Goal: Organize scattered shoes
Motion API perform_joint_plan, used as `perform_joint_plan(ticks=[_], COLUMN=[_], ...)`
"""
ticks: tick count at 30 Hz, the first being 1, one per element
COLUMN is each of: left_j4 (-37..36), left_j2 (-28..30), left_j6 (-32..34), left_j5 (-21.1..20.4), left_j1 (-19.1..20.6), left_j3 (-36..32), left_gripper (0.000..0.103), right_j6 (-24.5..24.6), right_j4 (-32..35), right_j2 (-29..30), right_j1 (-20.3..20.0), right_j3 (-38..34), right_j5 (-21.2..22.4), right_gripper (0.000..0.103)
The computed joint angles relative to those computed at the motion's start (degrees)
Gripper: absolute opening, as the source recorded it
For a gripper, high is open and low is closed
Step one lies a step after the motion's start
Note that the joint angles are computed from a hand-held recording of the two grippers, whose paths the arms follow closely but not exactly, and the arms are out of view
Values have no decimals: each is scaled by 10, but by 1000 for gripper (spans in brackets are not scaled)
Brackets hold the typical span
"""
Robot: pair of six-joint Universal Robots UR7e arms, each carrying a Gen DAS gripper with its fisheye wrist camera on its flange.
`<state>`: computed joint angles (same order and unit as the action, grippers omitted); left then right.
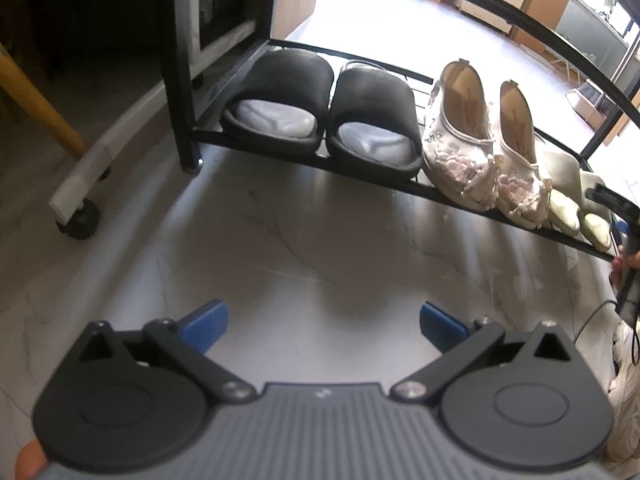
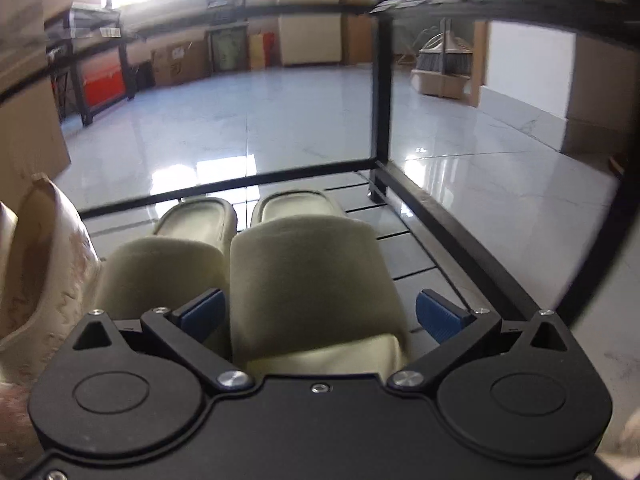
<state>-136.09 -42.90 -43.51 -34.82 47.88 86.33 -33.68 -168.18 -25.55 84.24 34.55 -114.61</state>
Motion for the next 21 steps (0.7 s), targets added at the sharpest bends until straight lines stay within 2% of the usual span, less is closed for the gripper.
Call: perform_joint_plan(ticks=[3,4,7,9,13,16,21], left_j4=[20,55,90,85,69,75,91], left_j2=[1,3,5,2,-9,-17,-29], left_j6=[-6,-19,-23,-22,-20,-27,-48], left_j5=[25,52,91,93,100,107,115], left_j1=[-6,-11,-18,-20,-25,-29,-32], left_j3=[-1,-5,-6,-3,13,20,32], left_gripper=[102,102,102,102,102,102,102], right_j6=[34,51,75,87,100,126,125], right_j4=[-30,-28,-16,-16,-60,-86,-148], right_j2=[-54,-77,-104,-121,-162,-203,-249], right_j1=[5,9,24,35,71,99,133], right_j3=[95,131,172,198,271,339,432], right_j5=[-12,-26,-67,-90,-115,-101,-63], right_gripper=[103,103,103,103,103,103,103])
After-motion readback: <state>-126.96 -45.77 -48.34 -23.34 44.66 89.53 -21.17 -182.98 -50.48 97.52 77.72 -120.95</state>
